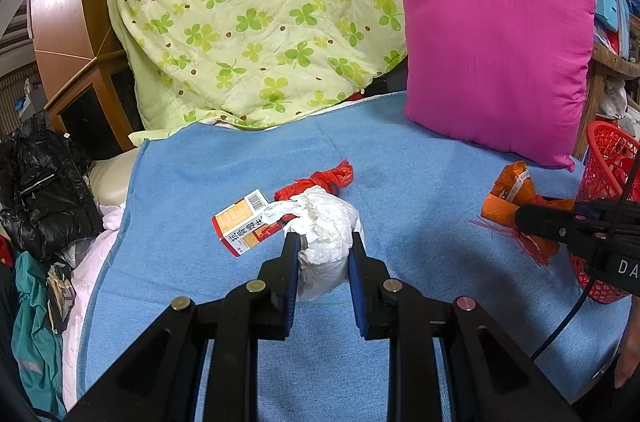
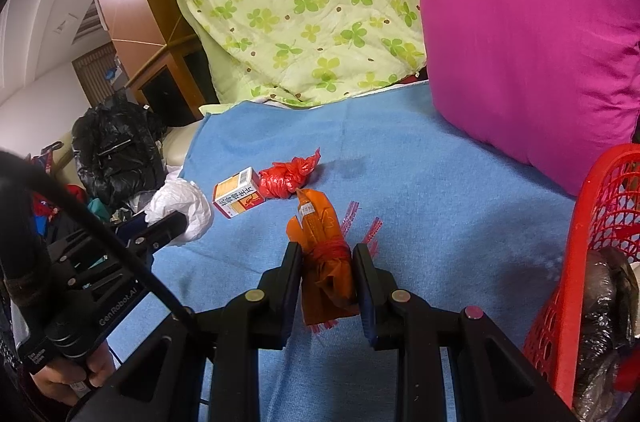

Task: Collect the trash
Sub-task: 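Hold the white tissue in the left tool while the right holds the orange wrapper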

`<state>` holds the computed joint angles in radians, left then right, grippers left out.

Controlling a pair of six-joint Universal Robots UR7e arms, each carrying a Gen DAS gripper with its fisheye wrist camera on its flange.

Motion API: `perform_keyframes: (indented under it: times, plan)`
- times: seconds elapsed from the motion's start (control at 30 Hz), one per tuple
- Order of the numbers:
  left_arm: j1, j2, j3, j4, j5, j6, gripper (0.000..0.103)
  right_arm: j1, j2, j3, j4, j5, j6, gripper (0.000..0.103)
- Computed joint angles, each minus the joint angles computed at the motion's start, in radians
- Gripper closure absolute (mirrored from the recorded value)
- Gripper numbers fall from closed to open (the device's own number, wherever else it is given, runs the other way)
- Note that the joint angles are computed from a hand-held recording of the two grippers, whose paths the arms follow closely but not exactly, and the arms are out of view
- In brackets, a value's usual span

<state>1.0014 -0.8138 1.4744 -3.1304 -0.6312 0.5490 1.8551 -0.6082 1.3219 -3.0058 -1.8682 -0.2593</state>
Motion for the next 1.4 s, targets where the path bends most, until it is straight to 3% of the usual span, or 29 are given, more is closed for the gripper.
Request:
perform_keyframes:
  times: [1.4]
  plan:
    - [-0.001, -0.003, 0.007, 0.005, -0.002, -0.006, 0.079, 0.005, -0.003, 0.005, -0.007, -0.006, -0.007, 0.075]
